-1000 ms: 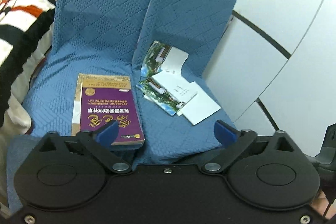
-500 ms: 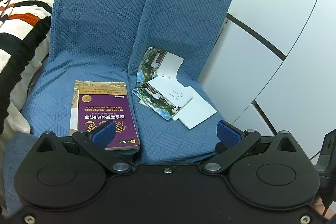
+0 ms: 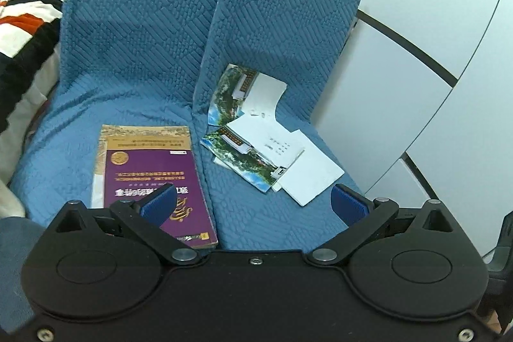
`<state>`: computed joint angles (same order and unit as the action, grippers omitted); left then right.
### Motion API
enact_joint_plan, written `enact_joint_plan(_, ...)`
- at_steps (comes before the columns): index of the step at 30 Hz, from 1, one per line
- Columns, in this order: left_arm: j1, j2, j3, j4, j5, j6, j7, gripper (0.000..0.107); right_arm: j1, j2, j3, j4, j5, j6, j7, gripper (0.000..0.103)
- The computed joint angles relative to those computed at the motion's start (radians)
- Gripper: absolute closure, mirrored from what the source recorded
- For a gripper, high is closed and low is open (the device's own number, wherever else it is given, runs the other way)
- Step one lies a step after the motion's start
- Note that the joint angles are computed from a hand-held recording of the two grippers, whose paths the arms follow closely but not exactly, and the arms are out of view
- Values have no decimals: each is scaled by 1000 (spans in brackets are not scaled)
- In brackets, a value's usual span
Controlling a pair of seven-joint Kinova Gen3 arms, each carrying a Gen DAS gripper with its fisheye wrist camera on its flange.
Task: Organize objects
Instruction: 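Move both tools toward the postcards and white papers on the seat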
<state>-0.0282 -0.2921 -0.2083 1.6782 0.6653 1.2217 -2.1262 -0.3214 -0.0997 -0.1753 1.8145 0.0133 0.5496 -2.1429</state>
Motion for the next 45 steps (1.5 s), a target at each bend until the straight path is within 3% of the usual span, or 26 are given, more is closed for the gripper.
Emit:
enact_joint_plan(5, 10, 28, 27, 57, 22, -92, -40, 5, 0, 48, 6, 29, 3, -72, 3, 22)
enact_joint_plan(12, 9, 68, 53, 76, 13, -163, -53, 5, -4, 99, 17, 49, 130, -113, -131, 22)
enact_joint_plan(18, 9, 110, 90, 80, 15, -233, -58, 5, -19, 152, 40, 50, 173, -166, -156, 22)
enact_joint_plan(24, 10, 174, 132, 70, -15, -297, -55, 5, -10, 235, 52, -11, 63, -177, -49, 22)
enact_joint_plan(33, -25, 309, 180, 13, 6, -317, -52, 6, 40, 339, 46, -103, -93, -156, 75, 23)
enact_joint_plan(40, -28, 409, 239, -59, -59, -340, 23, 14, 94, 429, 32, -200, -219, -104, 149, 23)
enact_joint_plan(45, -16, 469, 272, -104, -120, -356, 68, 29, 124, 481, 22, -257, -271, -85, 165, 23)
